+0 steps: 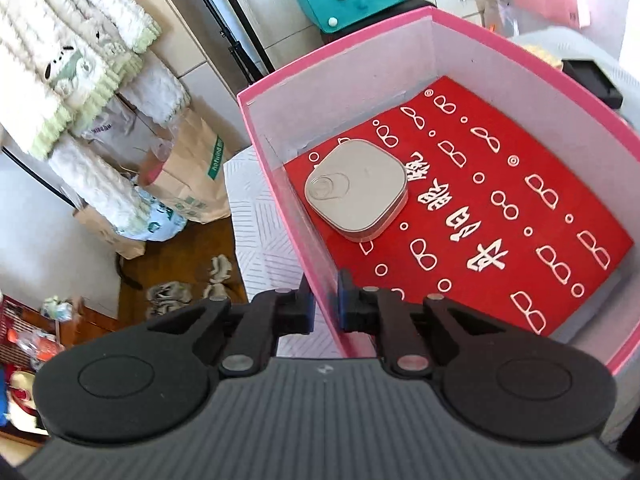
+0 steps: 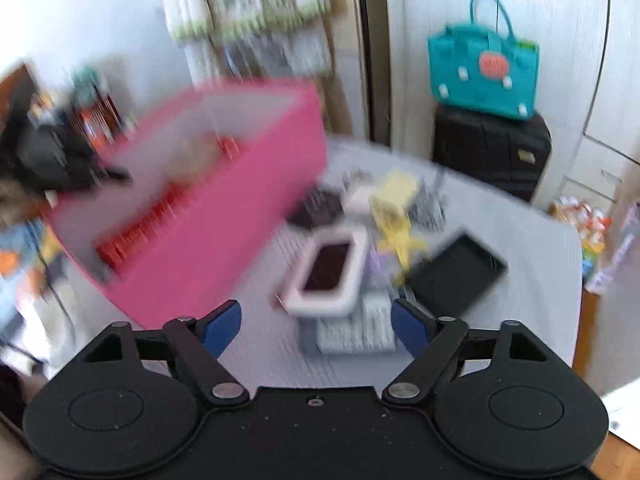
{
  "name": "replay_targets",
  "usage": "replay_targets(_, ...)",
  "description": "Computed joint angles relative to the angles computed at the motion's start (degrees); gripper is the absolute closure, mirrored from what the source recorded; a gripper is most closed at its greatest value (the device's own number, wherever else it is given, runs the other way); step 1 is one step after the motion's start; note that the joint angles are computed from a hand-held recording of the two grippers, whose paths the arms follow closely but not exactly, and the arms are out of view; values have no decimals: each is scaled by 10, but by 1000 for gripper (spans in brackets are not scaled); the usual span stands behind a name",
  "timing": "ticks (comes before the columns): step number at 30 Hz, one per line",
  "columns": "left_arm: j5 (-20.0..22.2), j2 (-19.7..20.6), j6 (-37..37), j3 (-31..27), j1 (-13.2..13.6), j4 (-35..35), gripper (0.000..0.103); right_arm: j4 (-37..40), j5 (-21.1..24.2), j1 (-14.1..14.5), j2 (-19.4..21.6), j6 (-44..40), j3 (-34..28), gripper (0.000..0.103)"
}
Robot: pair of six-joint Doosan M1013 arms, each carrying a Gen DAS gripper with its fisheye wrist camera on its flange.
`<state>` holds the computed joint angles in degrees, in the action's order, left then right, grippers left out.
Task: Organize rigid objects
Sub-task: 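Grasp the white Wi-Fi router with the right gripper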
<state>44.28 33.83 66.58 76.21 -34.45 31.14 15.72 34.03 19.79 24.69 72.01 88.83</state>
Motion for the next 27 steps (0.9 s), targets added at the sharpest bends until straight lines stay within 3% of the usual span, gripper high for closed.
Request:
replay_targets(3, 9, 2, 2, -5, -1, 2, 93, 0, -10, 2, 5, -13, 7, 23)
replay_targets(9, 17, 4, -5, -11, 2, -10, 93, 135, -83, 0, 12, -131, 19, 29)
replay_targets(12, 15, 4, -7, -11, 2, -13, 93, 72, -101, 11, 35, -85, -2, 42)
replay_targets(16, 5, 2, -18, -6, 5, -20, 94, -65, -119, 24, 52, 6, -18, 43)
replay_targets(24, 4, 2, -27, -7, 5, -19, 94, -143, -78, 30, 62, 70, -41, 36)
replay_targets(27, 9, 2, -28, -8, 4, -20, 94, -127, -14, 26, 78, 72, -70, 37)
